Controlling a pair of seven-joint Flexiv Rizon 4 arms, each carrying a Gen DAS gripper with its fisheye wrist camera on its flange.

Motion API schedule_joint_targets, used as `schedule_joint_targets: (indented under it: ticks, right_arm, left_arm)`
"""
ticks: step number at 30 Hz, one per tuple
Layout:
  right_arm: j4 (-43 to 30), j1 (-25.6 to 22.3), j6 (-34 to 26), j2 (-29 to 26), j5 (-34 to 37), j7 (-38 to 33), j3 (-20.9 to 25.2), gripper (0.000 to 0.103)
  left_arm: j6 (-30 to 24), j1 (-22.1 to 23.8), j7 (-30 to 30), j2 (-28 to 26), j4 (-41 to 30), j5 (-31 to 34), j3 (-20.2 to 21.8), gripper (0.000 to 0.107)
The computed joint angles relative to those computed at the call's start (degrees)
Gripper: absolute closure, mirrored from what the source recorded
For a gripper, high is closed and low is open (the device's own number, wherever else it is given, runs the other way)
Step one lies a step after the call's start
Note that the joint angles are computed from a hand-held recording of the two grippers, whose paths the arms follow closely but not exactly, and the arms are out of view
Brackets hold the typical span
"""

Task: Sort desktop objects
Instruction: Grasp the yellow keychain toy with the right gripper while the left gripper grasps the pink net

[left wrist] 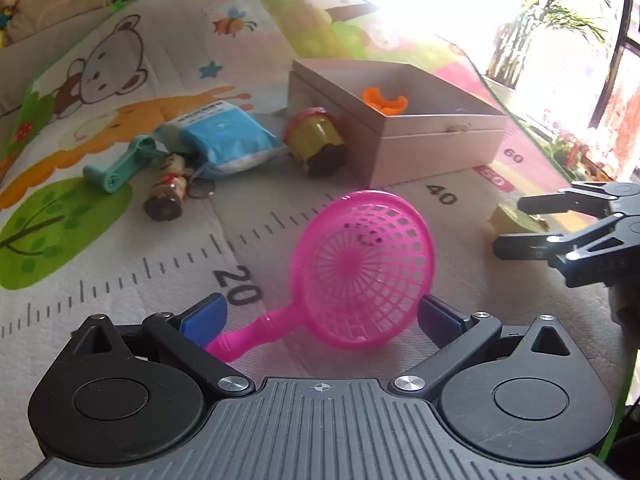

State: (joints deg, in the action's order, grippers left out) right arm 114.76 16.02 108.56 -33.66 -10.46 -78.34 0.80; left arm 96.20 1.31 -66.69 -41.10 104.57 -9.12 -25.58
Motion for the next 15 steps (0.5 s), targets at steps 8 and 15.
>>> schedule_joint_targets:
  ticks: [8, 15]
  right_arm:
    - [0.95, 5.91, 2.79, -0.64, 5.19, -1.52, -5.8, 0.014]
    - [0.38, 3.49, 2.77, -0.93, 5.09, -1.05, -3.28, 0.013]
  left_arm:
    - [-1.76, -5.38, 4.56, 3.45, 2.29, 2.37, 5.55, 0.004]
    - [0.45, -10.47, 1.54, 3.93, 1.74, 0.82, 12.44, 0.004]
